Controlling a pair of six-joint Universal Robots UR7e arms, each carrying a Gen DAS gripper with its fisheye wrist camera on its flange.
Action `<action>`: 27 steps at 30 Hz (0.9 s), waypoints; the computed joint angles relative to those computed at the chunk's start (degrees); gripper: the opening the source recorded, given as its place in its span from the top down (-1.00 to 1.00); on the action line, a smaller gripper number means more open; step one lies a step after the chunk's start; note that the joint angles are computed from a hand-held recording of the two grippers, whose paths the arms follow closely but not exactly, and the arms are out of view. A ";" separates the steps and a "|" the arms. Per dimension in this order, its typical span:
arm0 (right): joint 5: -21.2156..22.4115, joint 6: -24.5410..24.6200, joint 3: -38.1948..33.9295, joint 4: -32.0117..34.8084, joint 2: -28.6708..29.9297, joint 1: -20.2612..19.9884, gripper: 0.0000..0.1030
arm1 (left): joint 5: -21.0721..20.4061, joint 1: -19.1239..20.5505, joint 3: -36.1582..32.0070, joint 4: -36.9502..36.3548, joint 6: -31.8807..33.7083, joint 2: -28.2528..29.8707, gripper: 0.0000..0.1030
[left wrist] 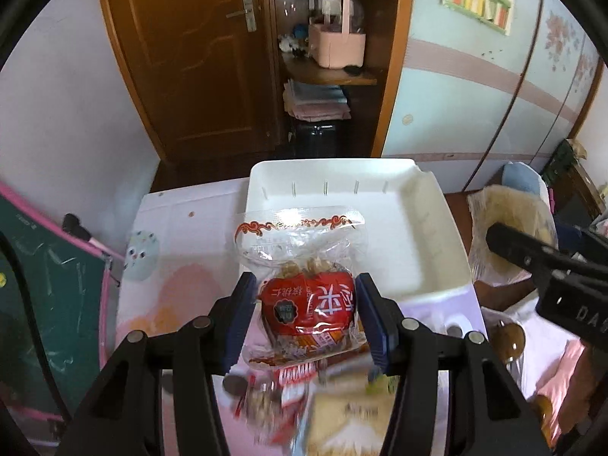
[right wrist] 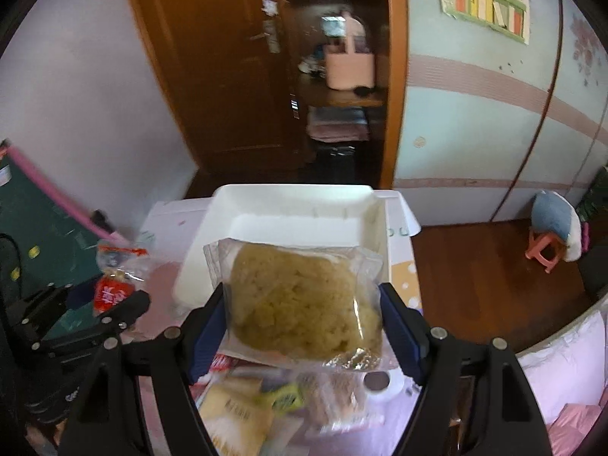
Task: Organize snacks
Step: 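Lower both held bags into the white tray and open both grippers, then withdraw both grippers from the tray back over the snacks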
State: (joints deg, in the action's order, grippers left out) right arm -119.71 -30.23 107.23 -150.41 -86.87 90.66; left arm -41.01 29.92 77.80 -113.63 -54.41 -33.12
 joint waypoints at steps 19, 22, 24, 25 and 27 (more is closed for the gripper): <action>-5.71 -1.66 -8.15 -8.19 15.15 -1.57 -0.70 | -3.85 10.18 -10.26 -5.37 9.93 7.90 -0.88; -4.84 -1.58 -7.90 -9.02 14.70 -1.66 -0.72 | -3.17 9.60 -7.96 -7.72 10.48 6.75 -0.88; -4.26 -0.87 -7.82 -8.40 14.15 -1.66 -0.72 | -2.19 8.94 -5.93 -10.36 11.08 5.89 -0.88; -4.03 -0.70 -7.70 -8.31 13.87 -1.64 -0.72 | -1.69 8.56 -4.75 -12.04 11.38 5.41 -0.88; -3.75 -1.04 -7.10 -8.89 13.22 -1.40 -0.72 | -0.91 7.95 -3.55 -13.50 11.85 4.77 -0.88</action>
State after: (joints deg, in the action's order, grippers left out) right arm -123.47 -31.27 100.13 -159.30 -73.65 89.26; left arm -41.91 37.87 74.25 -127.13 -42.56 -28.35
